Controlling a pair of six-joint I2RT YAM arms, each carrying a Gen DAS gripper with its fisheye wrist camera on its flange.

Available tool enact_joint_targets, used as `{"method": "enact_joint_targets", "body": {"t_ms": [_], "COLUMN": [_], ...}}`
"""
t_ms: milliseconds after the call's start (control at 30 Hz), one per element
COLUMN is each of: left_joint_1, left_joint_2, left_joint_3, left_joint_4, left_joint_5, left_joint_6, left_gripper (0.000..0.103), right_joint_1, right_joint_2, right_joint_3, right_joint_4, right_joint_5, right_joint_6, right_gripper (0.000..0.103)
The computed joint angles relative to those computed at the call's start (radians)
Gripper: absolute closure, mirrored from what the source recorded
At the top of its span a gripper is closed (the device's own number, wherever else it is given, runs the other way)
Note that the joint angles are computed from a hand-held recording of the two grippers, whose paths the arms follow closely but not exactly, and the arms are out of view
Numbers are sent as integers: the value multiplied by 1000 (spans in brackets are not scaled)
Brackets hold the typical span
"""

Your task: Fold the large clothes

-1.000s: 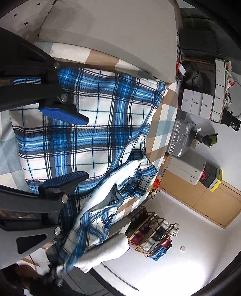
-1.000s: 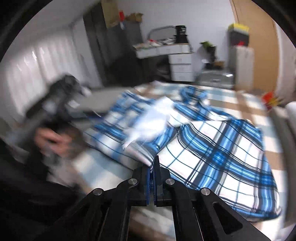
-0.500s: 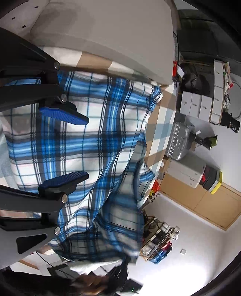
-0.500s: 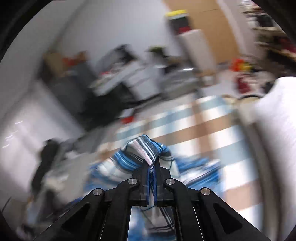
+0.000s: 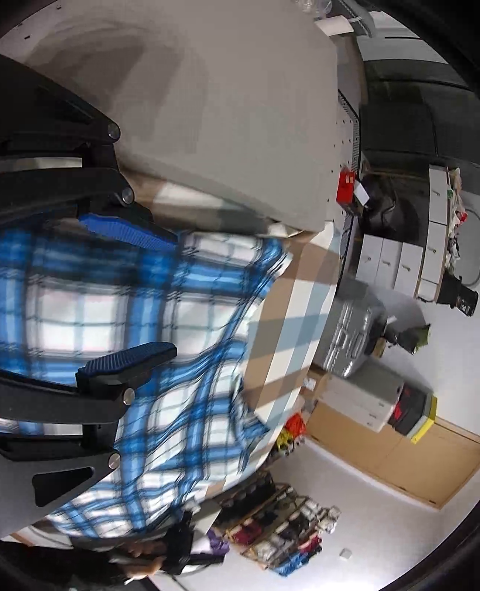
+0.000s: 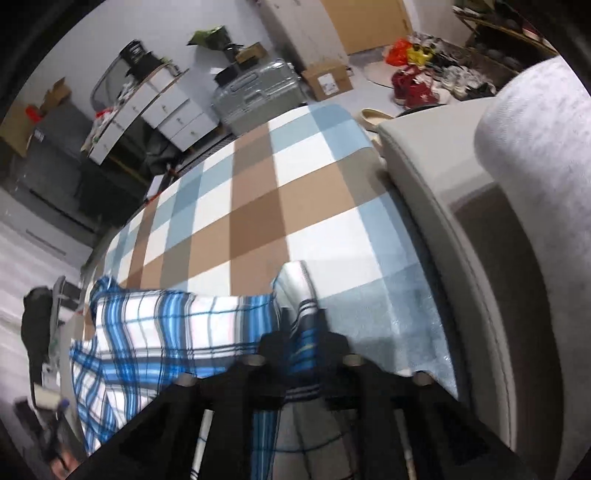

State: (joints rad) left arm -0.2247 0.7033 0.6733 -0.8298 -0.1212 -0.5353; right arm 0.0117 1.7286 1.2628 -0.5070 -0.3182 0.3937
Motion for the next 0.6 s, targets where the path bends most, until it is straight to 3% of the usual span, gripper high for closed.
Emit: {"method": "enact_joint_targets", "body": {"t_ms": [67, 133, 233, 300, 333, 367, 433, 500, 600], "left_joint_1": [56, 104, 133, 153, 154, 153, 157, 158, 163], "left_joint_2": [62, 117, 210, 240, 245, 245, 242, 234, 248], "left_joint_3": [4, 8, 16, 20, 22, 17, 18, 11, 18], "left_joint_4": [42, 77, 118, 129, 129, 130, 116, 105, 100], "left_joint_5": [25, 51, 51, 59, 57, 53, 46, 33, 4], "left_joint_6": [31, 49, 47, 59, 62, 64, 71, 68, 75], "left_gripper": [57, 57, 57, 57, 57, 57, 57, 57, 57], "right_joint_1": [0, 10, 24, 45, 56, 56, 8, -17, 6], "right_joint_2": [-26, -52, -26, -2, 14, 2, -107, -182, -137], "right_joint_3": [-30, -57, -62, -49, -35, -46, -185, -256, -184], "right_joint_4": [30, 44, 65, 68, 65, 78, 287, 380, 244], "right_joint_5": [-37, -45, -27, 36, 84, 95, -45, -26, 143], "right_joint_6": [-38, -67, -62, -69, -77, -78, -42, 6, -31], "right_gripper": [50, 45, 46, 71, 103, 102, 102, 102, 101]}}
